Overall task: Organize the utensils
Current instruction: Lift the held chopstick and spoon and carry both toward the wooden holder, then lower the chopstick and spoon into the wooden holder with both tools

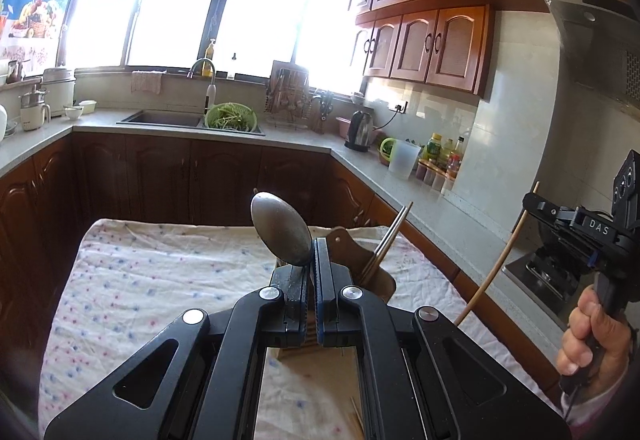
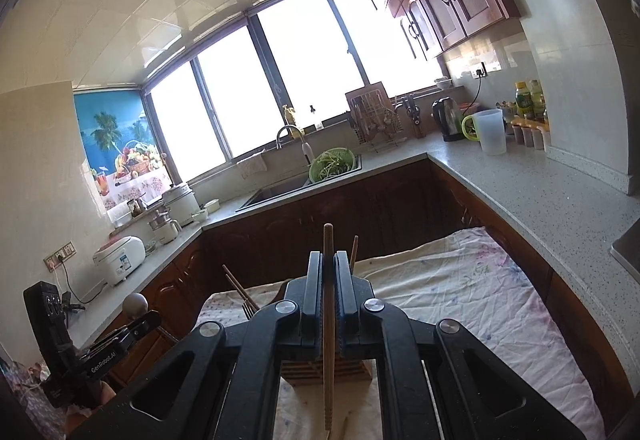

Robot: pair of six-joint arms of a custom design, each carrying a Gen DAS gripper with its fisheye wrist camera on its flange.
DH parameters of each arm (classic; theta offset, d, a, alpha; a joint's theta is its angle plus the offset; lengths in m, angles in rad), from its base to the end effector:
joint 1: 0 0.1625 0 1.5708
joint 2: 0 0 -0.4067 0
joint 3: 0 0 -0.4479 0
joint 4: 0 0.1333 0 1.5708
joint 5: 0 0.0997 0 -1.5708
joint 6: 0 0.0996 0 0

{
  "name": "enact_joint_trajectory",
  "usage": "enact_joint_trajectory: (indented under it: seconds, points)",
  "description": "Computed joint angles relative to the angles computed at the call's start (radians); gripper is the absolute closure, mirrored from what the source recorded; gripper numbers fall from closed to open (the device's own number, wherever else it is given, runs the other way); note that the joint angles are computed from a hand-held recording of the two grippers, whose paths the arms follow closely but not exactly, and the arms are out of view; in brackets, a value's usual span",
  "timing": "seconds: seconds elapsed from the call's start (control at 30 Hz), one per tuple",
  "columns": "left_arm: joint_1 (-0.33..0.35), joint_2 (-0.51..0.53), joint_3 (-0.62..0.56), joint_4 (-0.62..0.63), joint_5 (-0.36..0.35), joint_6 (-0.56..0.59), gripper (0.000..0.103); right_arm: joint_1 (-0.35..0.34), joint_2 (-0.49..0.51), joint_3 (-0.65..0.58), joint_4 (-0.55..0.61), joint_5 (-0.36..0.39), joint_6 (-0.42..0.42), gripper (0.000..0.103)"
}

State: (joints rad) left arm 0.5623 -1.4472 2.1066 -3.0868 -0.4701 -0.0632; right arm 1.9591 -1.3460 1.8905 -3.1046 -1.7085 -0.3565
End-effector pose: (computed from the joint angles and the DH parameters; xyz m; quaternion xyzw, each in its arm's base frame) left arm -0.3076 -0.4564 0.3375 0.1596 0.7892 -0.5473 0.2283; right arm 0.3421 -0.5202 0.3561 0.2891 -0.8297 0.4745 0.0530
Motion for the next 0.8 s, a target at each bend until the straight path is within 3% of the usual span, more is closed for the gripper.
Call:
enact_joint_trajectory:
  seconds: [0.3, 0.53, 0.8]
  points:
    - [0.082, 0.142, -0.141, -0.172, -0.025, 0.191, 0.101, -0.002, 0.138, -0.156, -0.064, 0.031, 0.029, 0.098]
    - [0.134, 0.203, -0.176, -0.195, -0.037, 0.211, 0.101, -0.021, 0.227, -0.23, -0.078, 0.03, 0.036, 0.098]
    - [0.173, 0.24, -0.163, -0.186, -0.045, 0.173, 0.101, -0.053, 0.271, -0.225, -0.078, 0.024, 0.045, 0.098]
